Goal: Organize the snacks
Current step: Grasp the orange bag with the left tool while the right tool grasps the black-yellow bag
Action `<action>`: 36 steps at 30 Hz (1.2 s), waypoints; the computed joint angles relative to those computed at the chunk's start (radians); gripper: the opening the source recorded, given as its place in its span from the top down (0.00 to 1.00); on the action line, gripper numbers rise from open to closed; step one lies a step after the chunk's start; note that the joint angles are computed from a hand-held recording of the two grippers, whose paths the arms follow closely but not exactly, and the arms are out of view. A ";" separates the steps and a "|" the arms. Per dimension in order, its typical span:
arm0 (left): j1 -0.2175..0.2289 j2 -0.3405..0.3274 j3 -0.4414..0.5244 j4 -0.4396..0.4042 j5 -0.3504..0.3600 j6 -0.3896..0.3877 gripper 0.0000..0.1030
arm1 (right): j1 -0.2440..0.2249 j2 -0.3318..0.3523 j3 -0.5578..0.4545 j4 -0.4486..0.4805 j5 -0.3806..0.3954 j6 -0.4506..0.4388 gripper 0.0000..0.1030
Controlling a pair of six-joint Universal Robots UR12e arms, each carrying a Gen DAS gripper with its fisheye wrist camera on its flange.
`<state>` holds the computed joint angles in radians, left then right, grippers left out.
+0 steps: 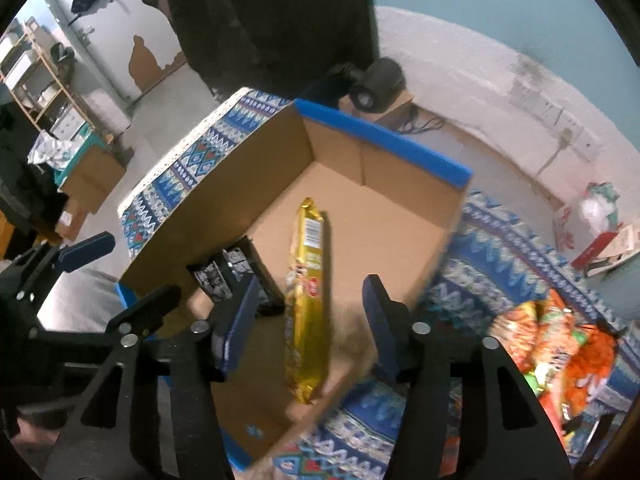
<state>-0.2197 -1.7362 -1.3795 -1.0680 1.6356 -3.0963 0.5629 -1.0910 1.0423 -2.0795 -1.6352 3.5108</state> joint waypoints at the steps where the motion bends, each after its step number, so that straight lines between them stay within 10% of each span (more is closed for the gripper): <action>1: -0.004 -0.001 0.002 0.000 -0.003 0.004 0.17 | 0.000 -0.013 0.016 -0.009 -0.012 0.001 0.37; 36: -0.206 -0.050 0.062 -0.131 -0.197 0.236 0.17 | -0.089 -0.424 0.524 -0.062 -0.195 0.182 0.25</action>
<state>-0.4255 -1.7858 -1.3179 -1.1990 1.4387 -2.8607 0.4744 -1.5148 1.5660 -2.1417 -1.8307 3.6929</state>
